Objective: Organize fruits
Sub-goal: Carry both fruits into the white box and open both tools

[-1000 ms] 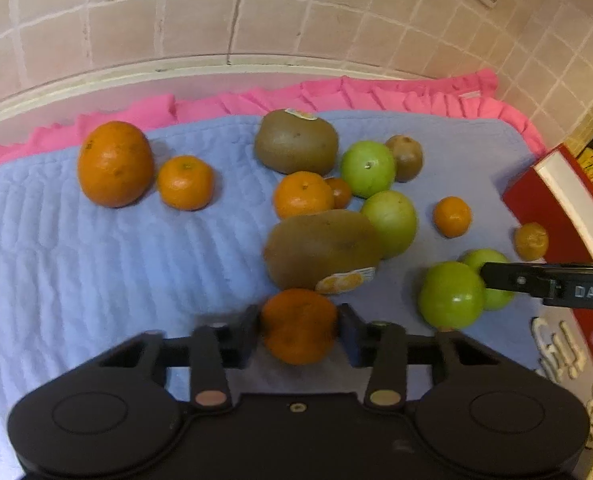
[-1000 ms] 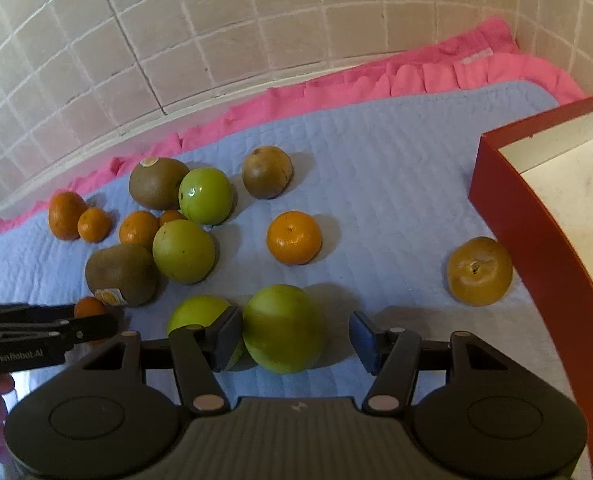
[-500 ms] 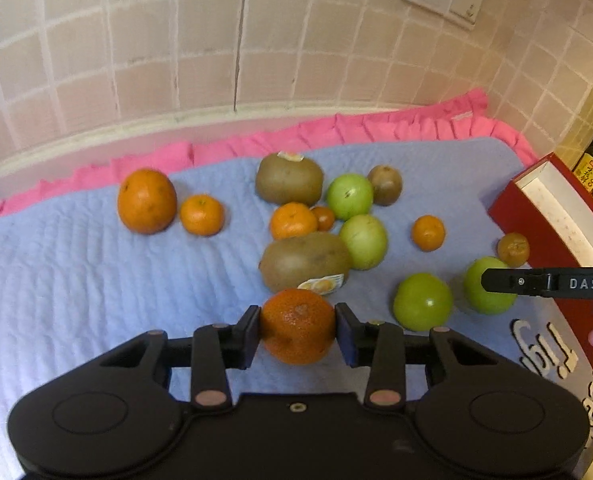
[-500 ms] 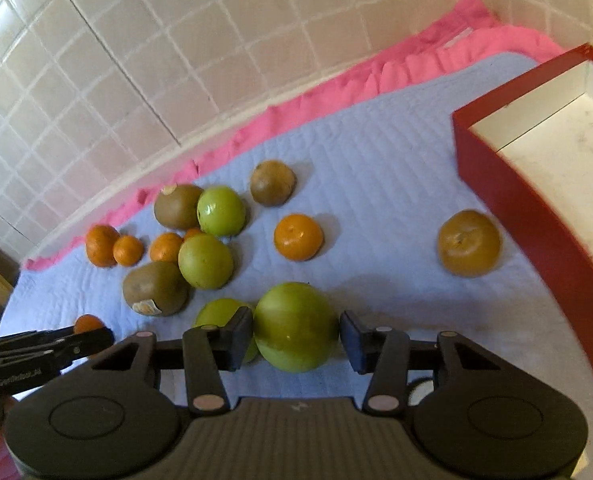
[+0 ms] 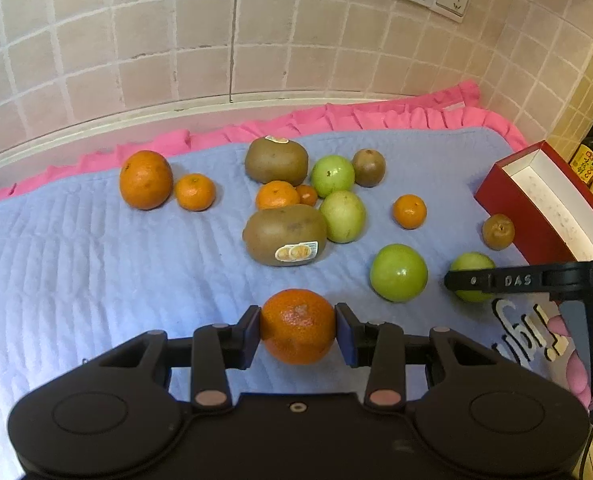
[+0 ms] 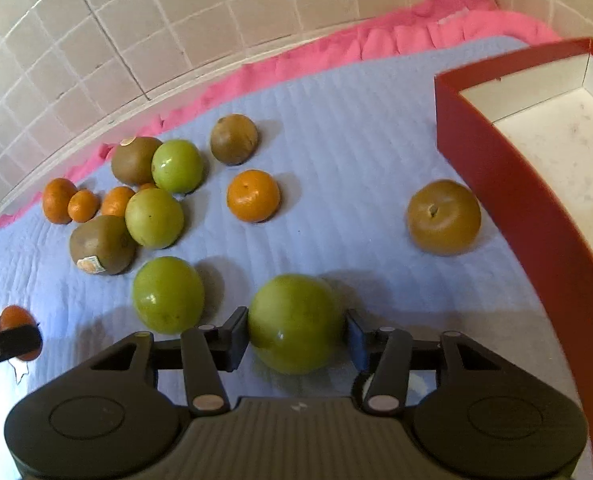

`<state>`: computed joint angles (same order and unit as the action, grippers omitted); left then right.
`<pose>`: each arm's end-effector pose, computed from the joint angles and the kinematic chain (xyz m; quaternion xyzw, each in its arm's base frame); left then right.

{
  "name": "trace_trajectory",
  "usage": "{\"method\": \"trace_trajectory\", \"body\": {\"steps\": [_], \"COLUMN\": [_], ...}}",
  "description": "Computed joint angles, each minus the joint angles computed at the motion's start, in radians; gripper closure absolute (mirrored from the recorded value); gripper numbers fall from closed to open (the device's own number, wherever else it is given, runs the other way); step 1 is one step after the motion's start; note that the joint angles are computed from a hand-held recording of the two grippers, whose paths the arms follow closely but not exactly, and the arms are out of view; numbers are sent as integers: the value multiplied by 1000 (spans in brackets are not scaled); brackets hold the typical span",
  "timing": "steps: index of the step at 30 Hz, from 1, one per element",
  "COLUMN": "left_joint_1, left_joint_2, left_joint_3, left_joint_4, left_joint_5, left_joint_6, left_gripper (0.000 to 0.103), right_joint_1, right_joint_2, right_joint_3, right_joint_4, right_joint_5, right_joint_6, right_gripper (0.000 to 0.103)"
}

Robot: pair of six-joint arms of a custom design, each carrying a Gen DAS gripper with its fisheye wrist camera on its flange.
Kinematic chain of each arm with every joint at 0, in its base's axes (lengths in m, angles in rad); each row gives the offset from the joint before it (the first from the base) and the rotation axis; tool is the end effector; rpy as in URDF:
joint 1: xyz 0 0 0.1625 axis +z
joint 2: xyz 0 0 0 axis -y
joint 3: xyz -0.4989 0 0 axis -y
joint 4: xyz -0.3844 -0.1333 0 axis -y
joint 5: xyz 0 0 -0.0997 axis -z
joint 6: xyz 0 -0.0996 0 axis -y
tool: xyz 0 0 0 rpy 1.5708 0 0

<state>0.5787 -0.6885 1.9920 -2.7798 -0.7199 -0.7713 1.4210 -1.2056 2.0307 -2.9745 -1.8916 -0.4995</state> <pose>-0.3716 -0.4914 0.0340 0.1196 0.9022 -0.2908 0.2953 0.0151 -0.5829 0.3215 0.1197 -0.9396 0.2181 0.2349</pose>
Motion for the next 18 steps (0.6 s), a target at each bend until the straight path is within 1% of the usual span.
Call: {"method": "trace_trajectory", "body": {"steps": [3,6,8,10,11,13,14,15,18], "left_joint_1": [-11,-26,-36,-45,-47,-45,-41,-37,-18], "left_joint_2": [-1,10,25,48,63,99,121,146,239], "left_joint_3": [-7,-44,-82,-133,-168,-249,-300,-355,-545], "left_joint_4": [20,9,-33,-99,-138,-198,-220,-230,-209], "left_joint_5": [14,36,51,56,50,19,-9,-39,-135], "left_joint_6": [-3,56,142,264,340,485,557,621,775], "left_gripper": [56,56,56,56,56,56,56,56,56], "right_joint_1": [2,3,7,8,11,14,10,3,-24], "right_joint_2": [-28,-87,-132,-181,-199,-233,-246,-258,-273], "right_joint_3": [30,48,52,51,48,34,27,17,-16], "right_joint_4": [-56,-74,-98,-138,-163,-218,-240,-261,-291], "right_joint_5": [19,65,90,107,101,67,56,37,-26], "right_joint_6": [-8,-4,-6,-15,-21,-36,-39,-40,-37], "right_gripper": [51,52,52,51,51,51,51,51,51]}}
